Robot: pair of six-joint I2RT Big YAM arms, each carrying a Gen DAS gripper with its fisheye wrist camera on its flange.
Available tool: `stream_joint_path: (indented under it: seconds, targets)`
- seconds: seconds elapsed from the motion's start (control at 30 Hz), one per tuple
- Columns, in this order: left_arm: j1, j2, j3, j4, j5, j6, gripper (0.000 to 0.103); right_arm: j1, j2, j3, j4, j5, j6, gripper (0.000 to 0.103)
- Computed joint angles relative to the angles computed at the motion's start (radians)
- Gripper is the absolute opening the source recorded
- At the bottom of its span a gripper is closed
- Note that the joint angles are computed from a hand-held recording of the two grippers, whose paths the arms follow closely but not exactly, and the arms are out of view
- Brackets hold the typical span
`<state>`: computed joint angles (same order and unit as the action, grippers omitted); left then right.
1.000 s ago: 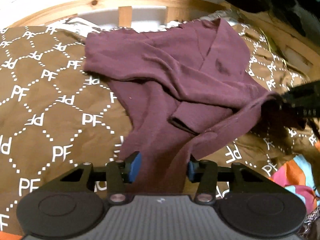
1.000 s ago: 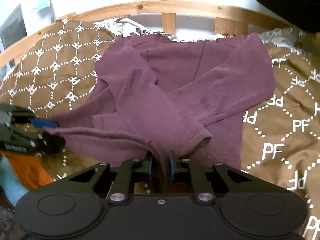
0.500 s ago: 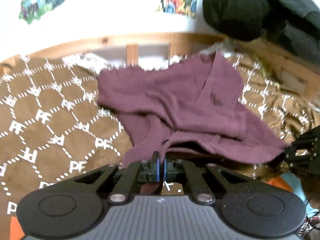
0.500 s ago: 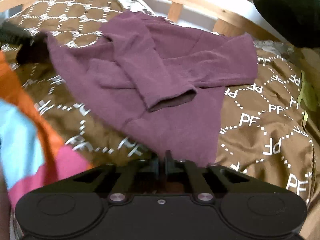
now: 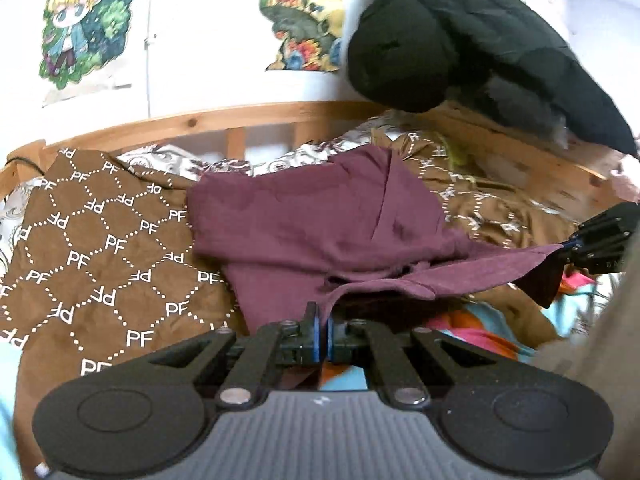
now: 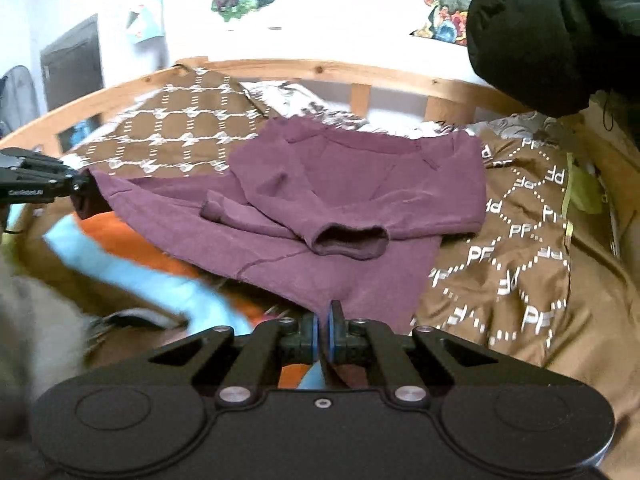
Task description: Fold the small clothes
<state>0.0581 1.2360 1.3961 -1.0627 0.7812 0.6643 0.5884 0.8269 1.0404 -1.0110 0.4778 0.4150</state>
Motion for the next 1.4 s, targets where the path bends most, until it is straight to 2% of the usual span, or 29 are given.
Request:
stream_joint_path:
  seconds: [0.13, 0.23, 0.37, 0.5, 0.7, 0.8, 0.87, 1.0, 1.13, 1.2, 1.3, 1.4]
  targets:
    - [0.014, -0.008, 0.026, -0.045, 0.023, 0.039, 0.002, 0.102, -0.001, 0.059, -0.129, 0.034, 0.069, 0.004]
    - [-0.009, 0.015, 0.050, -0.029, -0.006, 0.009, 0.002, 0.133, 0.017, 0.084, -0.153, 0.068, 0.074, 0.004]
    - [-0.052, 0.080, 0.127, -0.022, -0.053, -0.054, 0.003, 0.059, 0.038, 0.083, -0.089, 0.053, 0.003, 0.004]
    - [-0.113, 0.167, 0.242, -0.014, -0.137, -0.105, 0.003, -0.060, 0.076, 0.099, -0.006, 0.014, -0.131, 0.004]
    - [-0.215, 0.380, 0.529, -0.048, -0.272, -0.224, 0.003, -0.250, 0.190, 0.178, 0.134, -0.060, -0.362, 0.004]
    - [-0.247, 0.491, 0.655, -0.031, -0.301, -0.251, 0.003, -0.349, 0.272, 0.217, 0.228, -0.105, -0.453, 0.004]
    - [-0.262, 0.570, 0.743, -0.034, -0.312, -0.268, 0.003, -0.404, 0.325, 0.221, 0.322, -0.124, -0.501, 0.004]
    - [-0.284, 0.753, 0.956, -0.083, -0.331, -0.333, 0.003, -0.502, 0.461, 0.273, 0.433, -0.191, -0.499, 0.004]
    - [-0.285, 0.925, 1.171, -0.175, -0.318, -0.433, 0.003, -0.552, 0.565, 0.318, 0.490, -0.238, -0.492, 0.004]
    - [-0.284, 0.992, 1.253, -0.204, -0.316, -0.456, 0.003, -0.564, 0.603, 0.332, 0.505, -0.252, -0.493, 0.004]
    - [-0.287, 1.038, 1.296, -0.205, -0.325, -0.443, 0.003, -0.573, 0.650, 0.351, 0.516, -0.264, -0.496, 0.004]
    - [-0.291, 1.010, 1.207, -0.121, -0.328, -0.433, 0.003, -0.579, 0.685, 0.360, 0.538, -0.258, -0.495, 0.005]
